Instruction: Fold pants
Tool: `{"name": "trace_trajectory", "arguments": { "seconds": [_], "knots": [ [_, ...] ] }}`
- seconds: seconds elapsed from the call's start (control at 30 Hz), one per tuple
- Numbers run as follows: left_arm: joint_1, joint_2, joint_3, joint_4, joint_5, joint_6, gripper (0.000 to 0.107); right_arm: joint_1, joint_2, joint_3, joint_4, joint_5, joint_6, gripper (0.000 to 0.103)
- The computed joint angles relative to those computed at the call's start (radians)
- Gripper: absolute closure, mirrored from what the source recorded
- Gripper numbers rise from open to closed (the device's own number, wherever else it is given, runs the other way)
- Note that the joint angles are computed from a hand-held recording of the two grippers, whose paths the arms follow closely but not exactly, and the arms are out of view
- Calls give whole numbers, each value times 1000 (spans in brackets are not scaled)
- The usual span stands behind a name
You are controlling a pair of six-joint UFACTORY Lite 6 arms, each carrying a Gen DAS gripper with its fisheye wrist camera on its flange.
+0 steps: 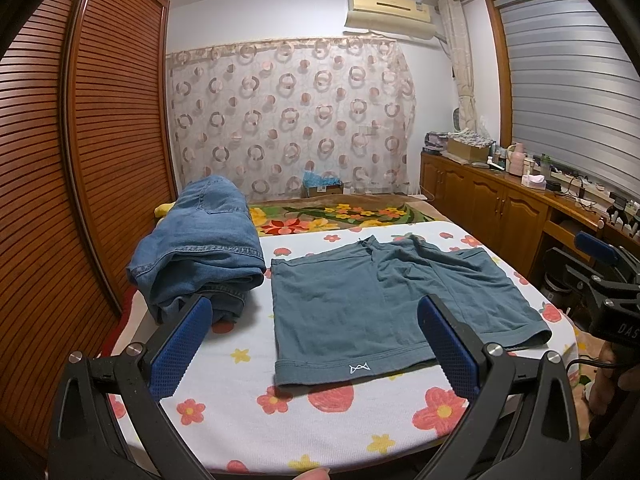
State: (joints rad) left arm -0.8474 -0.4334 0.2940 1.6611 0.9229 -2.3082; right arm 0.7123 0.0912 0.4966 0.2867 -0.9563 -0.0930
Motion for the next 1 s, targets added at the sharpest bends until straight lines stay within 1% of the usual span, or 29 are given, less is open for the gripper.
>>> {"name": "trace_trajectory", "arguments": {
  "seconds": [1.0],
  "knots": [
    [-12,4,1,-3,13,-3,4,6,-7,-5,7,-4,-6,1]
  ]
}}
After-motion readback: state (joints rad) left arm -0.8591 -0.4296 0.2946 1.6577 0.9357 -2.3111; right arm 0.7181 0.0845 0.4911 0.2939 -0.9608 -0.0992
